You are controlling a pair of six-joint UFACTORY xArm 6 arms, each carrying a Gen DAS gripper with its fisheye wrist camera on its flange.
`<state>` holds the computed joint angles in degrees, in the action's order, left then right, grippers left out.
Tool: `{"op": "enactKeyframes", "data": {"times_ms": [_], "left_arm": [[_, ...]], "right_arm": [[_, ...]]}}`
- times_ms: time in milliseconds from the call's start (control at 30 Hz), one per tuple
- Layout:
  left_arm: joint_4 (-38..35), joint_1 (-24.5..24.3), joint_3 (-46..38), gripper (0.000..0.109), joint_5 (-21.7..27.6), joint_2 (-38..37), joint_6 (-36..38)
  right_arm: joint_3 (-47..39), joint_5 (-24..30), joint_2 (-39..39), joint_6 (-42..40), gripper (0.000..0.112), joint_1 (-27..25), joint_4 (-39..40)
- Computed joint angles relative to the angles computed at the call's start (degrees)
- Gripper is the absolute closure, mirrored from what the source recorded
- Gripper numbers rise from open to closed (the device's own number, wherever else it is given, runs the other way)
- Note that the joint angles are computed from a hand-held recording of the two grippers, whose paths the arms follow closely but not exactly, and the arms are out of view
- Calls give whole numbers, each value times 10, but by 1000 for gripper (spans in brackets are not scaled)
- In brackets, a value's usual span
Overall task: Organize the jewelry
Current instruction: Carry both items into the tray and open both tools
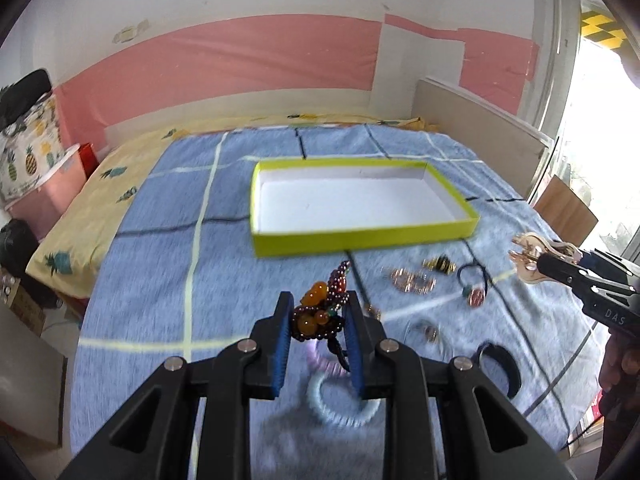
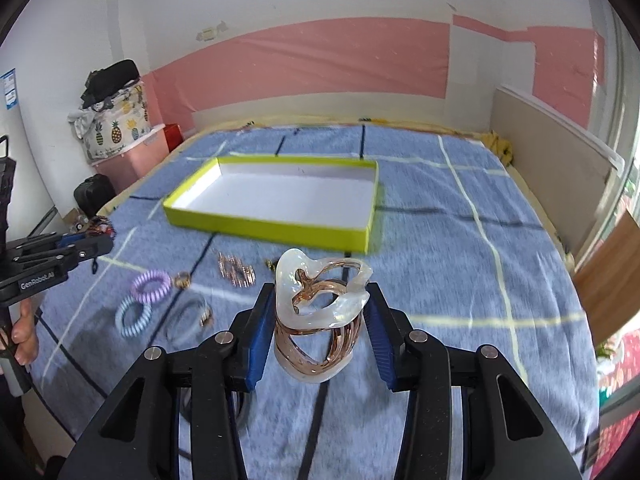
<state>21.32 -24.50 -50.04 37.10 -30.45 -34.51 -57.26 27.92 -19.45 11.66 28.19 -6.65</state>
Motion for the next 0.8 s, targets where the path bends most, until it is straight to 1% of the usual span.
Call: {"op": "enactKeyframes", "data": {"times_ms": [67, 200, 267, 300, 500, 667, 800], "left_arm": [[-7, 6, -27, 83, -6, 30, 16], [-49, 23, -77, 83, -21, 89, 62], [-77, 31, -106, 83, -25, 122, 96], [-77, 34, -118, 83, -27, 137, 99], [-101, 62, -199, 83, -31, 233, 138], [-102, 83, -269, 83, -17, 313, 140], [-97, 92, -306, 83, -2, 357, 137]], "right_arm": [[-29, -8, 24, -19, 68, -3, 14], [-94, -24, 84, -75, 68, -10, 77], [-131, -26, 121, -105, 68, -13, 109], [-148, -24, 137, -114, 68, -15, 118], [-248, -18, 245, -155, 68, -24, 149], [-304, -16, 310, -176, 68, -31, 163], [-346, -1, 355, -160, 68, -37, 139]]}}
